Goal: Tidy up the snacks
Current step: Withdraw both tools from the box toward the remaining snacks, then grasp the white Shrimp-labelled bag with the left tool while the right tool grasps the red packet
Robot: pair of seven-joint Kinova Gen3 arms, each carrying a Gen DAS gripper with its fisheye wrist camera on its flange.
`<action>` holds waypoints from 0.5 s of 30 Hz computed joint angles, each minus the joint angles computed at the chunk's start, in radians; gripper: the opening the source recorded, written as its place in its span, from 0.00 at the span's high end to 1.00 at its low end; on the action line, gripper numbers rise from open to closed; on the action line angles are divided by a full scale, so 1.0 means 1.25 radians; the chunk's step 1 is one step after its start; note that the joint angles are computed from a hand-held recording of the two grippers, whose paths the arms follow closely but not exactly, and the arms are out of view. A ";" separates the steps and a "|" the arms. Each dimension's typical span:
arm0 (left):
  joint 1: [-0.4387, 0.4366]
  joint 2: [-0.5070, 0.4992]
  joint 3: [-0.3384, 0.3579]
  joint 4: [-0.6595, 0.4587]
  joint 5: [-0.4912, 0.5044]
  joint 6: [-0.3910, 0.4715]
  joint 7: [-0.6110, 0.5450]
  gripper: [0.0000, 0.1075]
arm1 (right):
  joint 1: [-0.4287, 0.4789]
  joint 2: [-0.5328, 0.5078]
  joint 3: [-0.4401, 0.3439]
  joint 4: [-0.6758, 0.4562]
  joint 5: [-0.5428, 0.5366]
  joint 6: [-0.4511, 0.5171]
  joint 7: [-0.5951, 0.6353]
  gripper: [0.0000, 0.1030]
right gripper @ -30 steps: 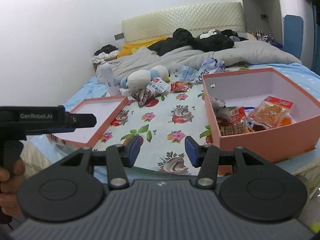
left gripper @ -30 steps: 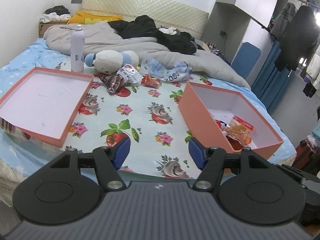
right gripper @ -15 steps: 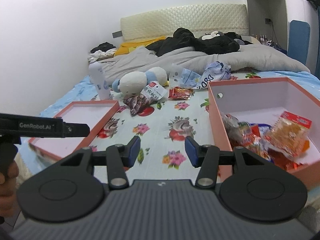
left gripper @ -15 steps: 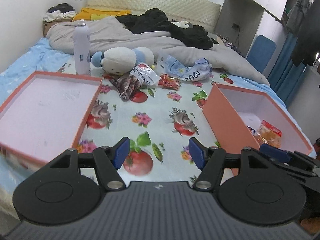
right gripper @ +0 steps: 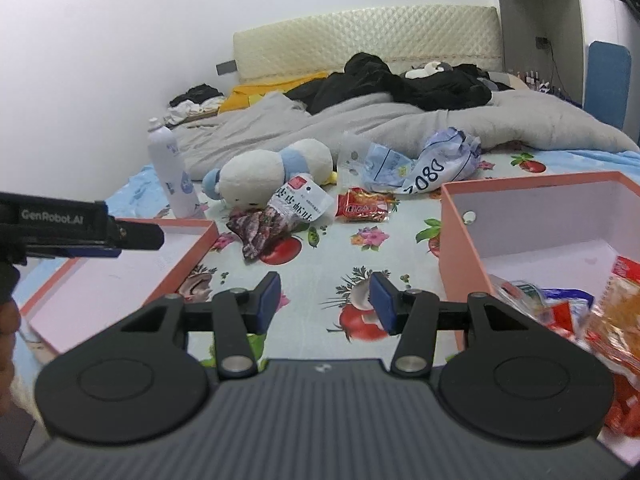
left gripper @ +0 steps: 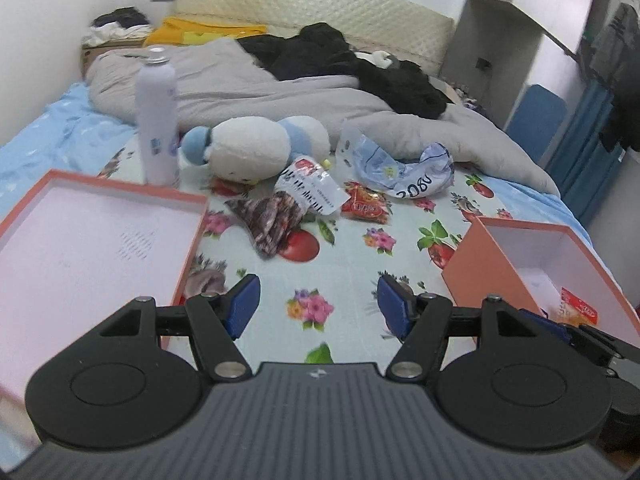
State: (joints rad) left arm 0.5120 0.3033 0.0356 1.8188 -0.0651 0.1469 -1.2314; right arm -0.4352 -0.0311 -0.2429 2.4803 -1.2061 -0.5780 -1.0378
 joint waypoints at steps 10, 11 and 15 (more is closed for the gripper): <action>-0.154 0.193 0.120 -0.231 0.075 0.099 -0.113 0.35 | -0.094 0.120 0.311 -0.153 0.158 0.212 -0.024 0.50; -0.146 0.212 0.107 -0.260 0.071 0.116 -0.112 0.35 | -0.088 0.121 0.327 -0.172 0.151 0.245 0.008 0.50; -0.134 0.270 0.085 -0.338 0.069 0.145 -0.146 0.27 | -0.001 0.177 0.334 -0.279 0.086 0.375 0.138 0.48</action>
